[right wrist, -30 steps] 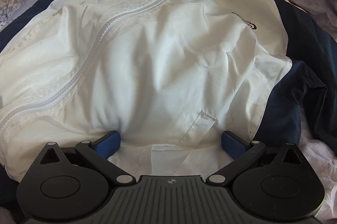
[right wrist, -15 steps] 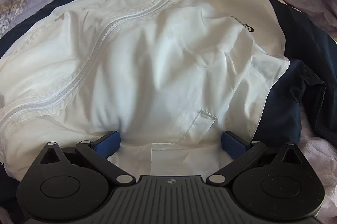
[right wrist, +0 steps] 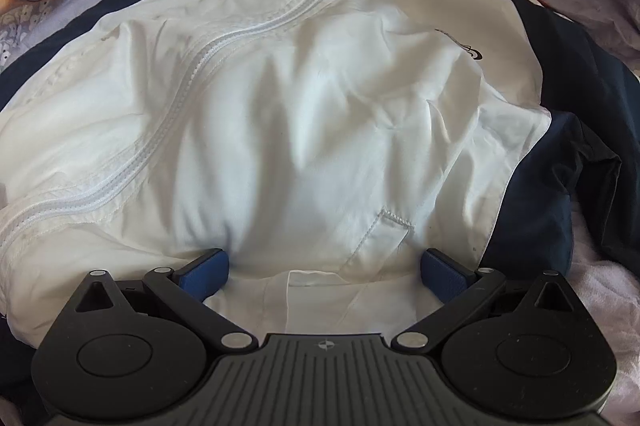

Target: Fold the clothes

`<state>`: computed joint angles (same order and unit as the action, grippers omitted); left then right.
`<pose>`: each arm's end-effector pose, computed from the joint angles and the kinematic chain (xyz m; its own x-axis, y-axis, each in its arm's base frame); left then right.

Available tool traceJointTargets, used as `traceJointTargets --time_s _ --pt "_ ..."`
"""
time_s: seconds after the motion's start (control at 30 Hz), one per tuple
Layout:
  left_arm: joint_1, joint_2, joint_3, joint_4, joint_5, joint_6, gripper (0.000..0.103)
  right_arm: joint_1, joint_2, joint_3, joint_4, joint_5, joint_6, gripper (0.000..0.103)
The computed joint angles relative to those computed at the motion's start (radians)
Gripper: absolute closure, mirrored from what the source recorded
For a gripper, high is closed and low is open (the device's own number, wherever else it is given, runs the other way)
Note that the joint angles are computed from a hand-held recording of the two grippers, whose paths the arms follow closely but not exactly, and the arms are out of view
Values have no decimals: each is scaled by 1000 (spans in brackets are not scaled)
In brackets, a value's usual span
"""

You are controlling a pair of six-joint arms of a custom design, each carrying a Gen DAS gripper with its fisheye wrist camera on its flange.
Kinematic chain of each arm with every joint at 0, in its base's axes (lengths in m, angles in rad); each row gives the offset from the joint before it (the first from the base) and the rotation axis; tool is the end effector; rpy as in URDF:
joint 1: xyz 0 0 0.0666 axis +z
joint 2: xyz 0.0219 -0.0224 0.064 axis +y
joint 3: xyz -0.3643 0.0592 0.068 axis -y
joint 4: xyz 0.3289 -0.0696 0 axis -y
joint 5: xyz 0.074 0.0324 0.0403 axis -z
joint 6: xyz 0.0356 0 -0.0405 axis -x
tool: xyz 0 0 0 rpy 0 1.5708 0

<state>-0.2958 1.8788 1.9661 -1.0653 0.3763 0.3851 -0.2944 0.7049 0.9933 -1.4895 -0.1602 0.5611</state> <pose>0.5551 -0.1833 0.3969 -0.9109 -0.0876 -0.4033 0.1352 0.8598 -0.4923 0.1384 -0.0365 0.4101 -0.8786 -0.2825 -0.3851 -0.2790 0.9580 -0.0663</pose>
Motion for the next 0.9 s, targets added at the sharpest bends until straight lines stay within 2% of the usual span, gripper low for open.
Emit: traceJointTargets --time_s 0.07,0.13,0.2,0.23,0.3,0.33,0.4,0.5,0.53,0.57,0.6,0.7,0.77,0.83,0.87,0.9 --pt "-13 -18 -19 34 -26 0 66 -6 -5 -3 2 -6 5 0" --pt "-31 -40 -28 57 -54 -38 80 -11 -9 -5 3 -10 8 0" --pt "-53 -65 -34 82 -81 -82 84 -14 -12 -6 4 -13 9 0" --pt "-67 -74 -34 97 -63 -101 93 -15 -13 -7 5 -14 10 0" --pt "-98 -81 -20 121 -5 -135 93 -17 -15 -8 6 -15 11 0" --pt "-126 -86 -12 122 6 -176 93 -17 -16 -9 6 -16 11 0" --pt "-219 -108 -13 90 -14 -351 93 -17 -18 -9 5 -15 9 0" --pt "-377 -130 -15 -15 -83 -635 92 -15 -20 -8 3 -14 7 0" --pt "-428 -145 -42 -49 -121 -716 83 -15 -21 -8 2 -14 7 0" --pt "-466 -179 -103 -39 -158 -766 71 -15 -21 -7 2 -15 7 0" --pt "-499 -219 -173 -13 -193 -802 70 -15 -22 -7 2 -16 7 0" --pt "-506 -287 -292 25 -176 -812 69 -29 -27 -9 4 -28 18 0" --pt "-461 -280 -252 -37 -106 -777 65 -40 -34 -13 8 -39 25 0" --pt "-375 -274 -199 -102 35 -712 63 -53 -38 -15 10 -50 34 0" --pt "-324 -256 -161 -127 110 -669 55 -55 -40 -15 10 -52 35 0" --pt "-279 -239 -130 -137 161 -620 51 -56 -41 -16 10 -53 35 0"
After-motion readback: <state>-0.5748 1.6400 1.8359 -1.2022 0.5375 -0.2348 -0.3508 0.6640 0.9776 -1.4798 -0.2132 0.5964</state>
